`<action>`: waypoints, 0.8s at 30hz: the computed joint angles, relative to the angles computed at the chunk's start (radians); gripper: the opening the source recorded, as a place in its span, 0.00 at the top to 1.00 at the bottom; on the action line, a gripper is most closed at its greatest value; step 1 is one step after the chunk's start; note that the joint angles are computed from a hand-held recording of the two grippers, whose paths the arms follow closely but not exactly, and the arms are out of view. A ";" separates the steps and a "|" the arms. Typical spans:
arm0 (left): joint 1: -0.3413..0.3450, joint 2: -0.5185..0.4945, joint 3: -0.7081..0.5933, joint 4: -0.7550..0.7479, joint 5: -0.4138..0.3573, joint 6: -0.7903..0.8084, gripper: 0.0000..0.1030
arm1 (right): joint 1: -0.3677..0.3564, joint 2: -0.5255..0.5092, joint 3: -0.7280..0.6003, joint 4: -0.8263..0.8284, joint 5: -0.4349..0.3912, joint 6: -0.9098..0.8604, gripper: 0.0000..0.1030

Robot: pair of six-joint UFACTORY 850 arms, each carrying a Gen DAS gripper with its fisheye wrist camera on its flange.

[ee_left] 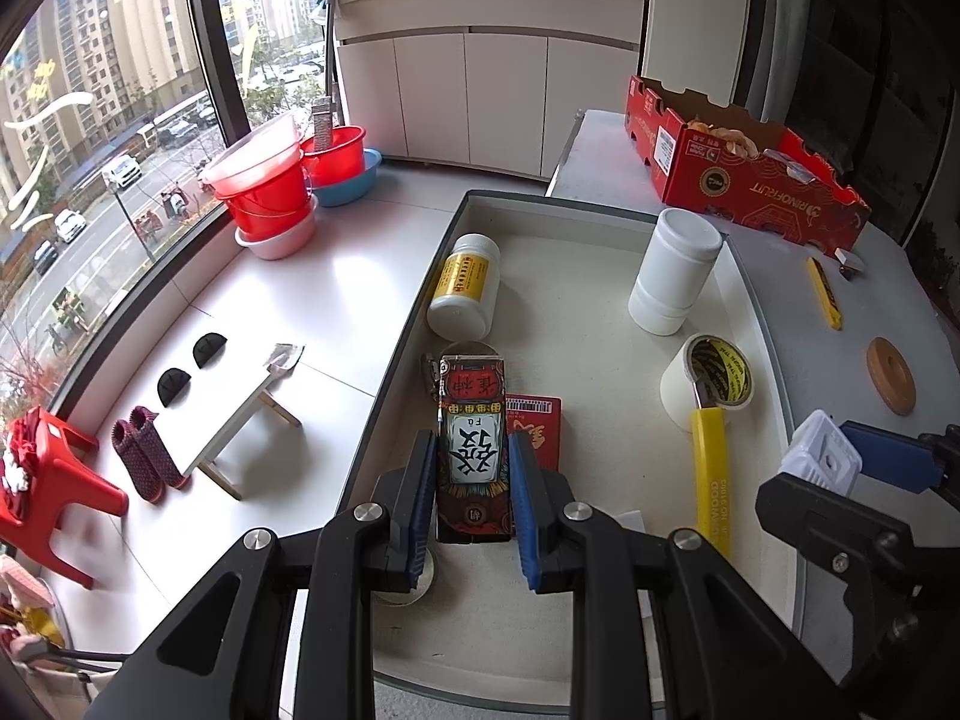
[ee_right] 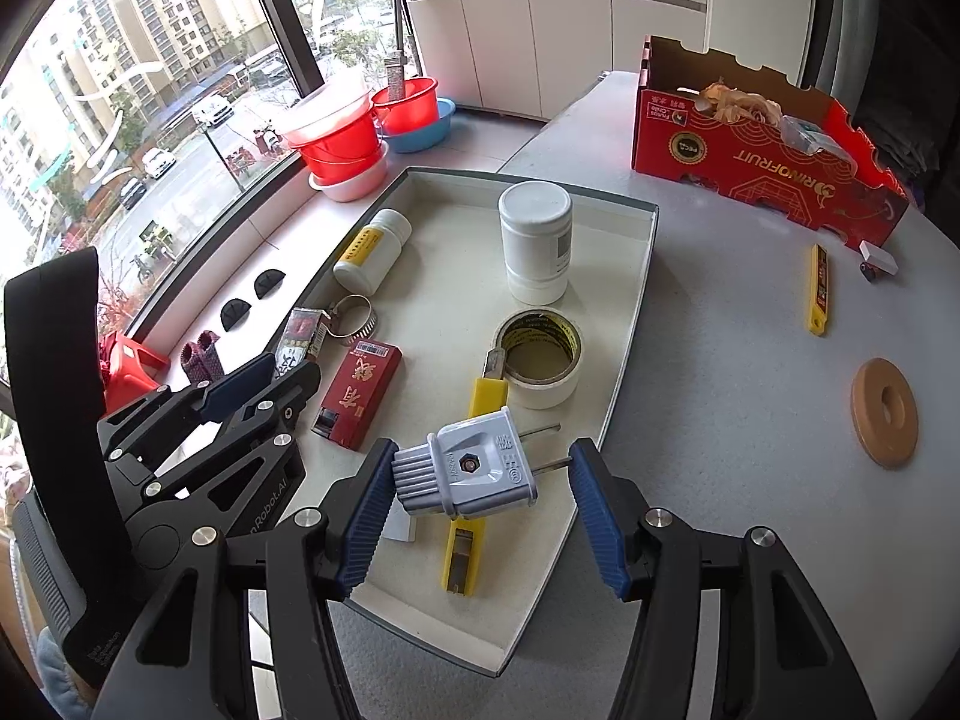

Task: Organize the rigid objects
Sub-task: 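Carry dark red box and white plug over the tray and lower them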

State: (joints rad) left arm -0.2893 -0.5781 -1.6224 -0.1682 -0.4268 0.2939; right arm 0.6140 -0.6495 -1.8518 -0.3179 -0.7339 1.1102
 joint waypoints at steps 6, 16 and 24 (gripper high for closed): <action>0.007 -0.010 -0.016 -0.014 -0.008 0.001 0.75 | -0.003 -0.010 -0.004 0.013 0.001 -0.014 0.42; 0.004 -0.033 -0.069 -0.064 -0.027 0.043 0.75 | -0.007 -0.020 -0.017 0.018 -0.004 -0.028 0.42; 0.007 -0.094 -0.188 -0.092 -0.070 -0.002 0.75 | -0.025 -0.054 -0.093 -0.014 -0.041 -0.035 0.42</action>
State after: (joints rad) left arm -0.2826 -0.6721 -1.8101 -0.2604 -0.4972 0.2921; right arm 0.5888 -0.7034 -1.9453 -0.3319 -0.7745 1.0749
